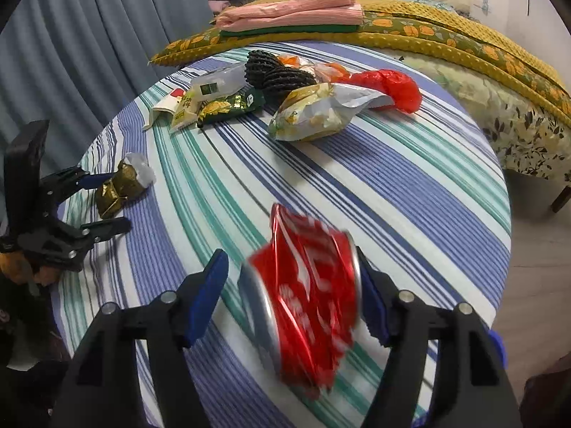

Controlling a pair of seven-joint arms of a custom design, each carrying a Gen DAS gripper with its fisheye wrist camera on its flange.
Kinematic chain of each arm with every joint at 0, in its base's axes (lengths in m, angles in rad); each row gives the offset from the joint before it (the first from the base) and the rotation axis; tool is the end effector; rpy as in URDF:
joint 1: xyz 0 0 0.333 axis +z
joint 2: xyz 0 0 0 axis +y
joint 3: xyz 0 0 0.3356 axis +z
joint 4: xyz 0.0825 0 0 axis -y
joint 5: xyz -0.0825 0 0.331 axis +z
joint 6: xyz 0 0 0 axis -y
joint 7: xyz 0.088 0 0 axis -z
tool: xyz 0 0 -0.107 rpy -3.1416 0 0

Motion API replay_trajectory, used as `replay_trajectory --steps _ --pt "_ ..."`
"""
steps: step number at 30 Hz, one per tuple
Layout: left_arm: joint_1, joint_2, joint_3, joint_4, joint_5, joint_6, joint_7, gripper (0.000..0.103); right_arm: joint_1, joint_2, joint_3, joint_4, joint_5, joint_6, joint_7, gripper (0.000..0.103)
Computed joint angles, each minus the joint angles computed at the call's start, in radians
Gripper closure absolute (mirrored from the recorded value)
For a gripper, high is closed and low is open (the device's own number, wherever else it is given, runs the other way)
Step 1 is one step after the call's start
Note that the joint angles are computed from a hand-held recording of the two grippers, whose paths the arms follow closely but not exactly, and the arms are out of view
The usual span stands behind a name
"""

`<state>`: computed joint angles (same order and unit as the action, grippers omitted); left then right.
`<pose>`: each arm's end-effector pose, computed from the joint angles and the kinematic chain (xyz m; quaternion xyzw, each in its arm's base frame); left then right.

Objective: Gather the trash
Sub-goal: 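Grasp the crushed red cola can with the right tool while the left tool holds the gold wrapper, then carry the gold wrapper and cola can to the wastebasket and open both tools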

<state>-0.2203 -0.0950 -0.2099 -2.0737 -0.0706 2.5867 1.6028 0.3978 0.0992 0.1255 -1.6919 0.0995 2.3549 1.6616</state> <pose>0.4720 -0.2200 0.5806 -0.5197 0.8004 -0.2580 0.1508 0.5104 0.2914 0.6241 -0.7938 0.5386 -0.0841 0.2696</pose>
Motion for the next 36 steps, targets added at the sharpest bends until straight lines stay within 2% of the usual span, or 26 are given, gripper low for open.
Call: replay_trajectory --steps 3,7,9,10,12,13,17,23,28,31,36 --pt "0.000 -0.002 0.002 0.000 -0.004 -0.005 0.004 0.017 -0.007 -0.006 0.000 -0.008 0.027 -0.014 -0.025 0.030" --pt "0.000 0.003 0.002 0.008 -0.019 -0.008 -0.002 0.020 -0.015 -0.032 0.003 -0.040 0.077 -0.016 -0.098 0.030" --pt "0.002 0.006 -0.003 0.015 0.010 -0.014 -0.022 0.025 -0.016 -0.037 0.002 -0.046 0.097 -0.014 -0.116 0.031" --pt "0.003 0.007 -0.006 0.019 0.026 -0.019 -0.033 0.029 -0.018 -0.036 0.001 -0.043 0.110 -0.015 -0.122 0.031" --pt "0.005 0.010 -0.009 0.026 0.059 -0.027 -0.059 0.040 -0.019 -0.030 -0.001 -0.033 0.117 -0.024 -0.119 0.055" --pt "0.007 0.009 -0.013 0.027 0.085 -0.028 -0.079 0.052 -0.021 -0.030 -0.003 -0.032 0.123 -0.023 -0.111 0.056" --pt "-0.002 -0.003 -0.010 0.025 0.071 -0.025 -0.076 0.067 -0.026 -0.062 -0.008 -0.069 0.135 0.018 -0.070 0.057" --pt "-0.037 -0.006 -0.027 0.040 0.006 0.006 -0.091 0.071 -0.021 -0.144 -0.004 -0.151 0.097 0.067 -0.009 0.057" --pt "-0.084 0.035 -0.065 0.102 0.004 0.011 -0.148 0.072 -0.035 -0.235 -0.012 -0.250 0.064 0.115 0.061 0.057" --pt "-0.120 0.078 -0.090 0.164 0.032 0.005 -0.190 0.073 -0.061 -0.306 -0.024 -0.322 0.034 0.136 0.105 0.057" --pt "-0.199 0.185 -0.125 0.307 0.083 -0.032 -0.251 0.073 -0.139 -0.421 -0.048 -0.430 -0.051 0.108 0.176 0.057"
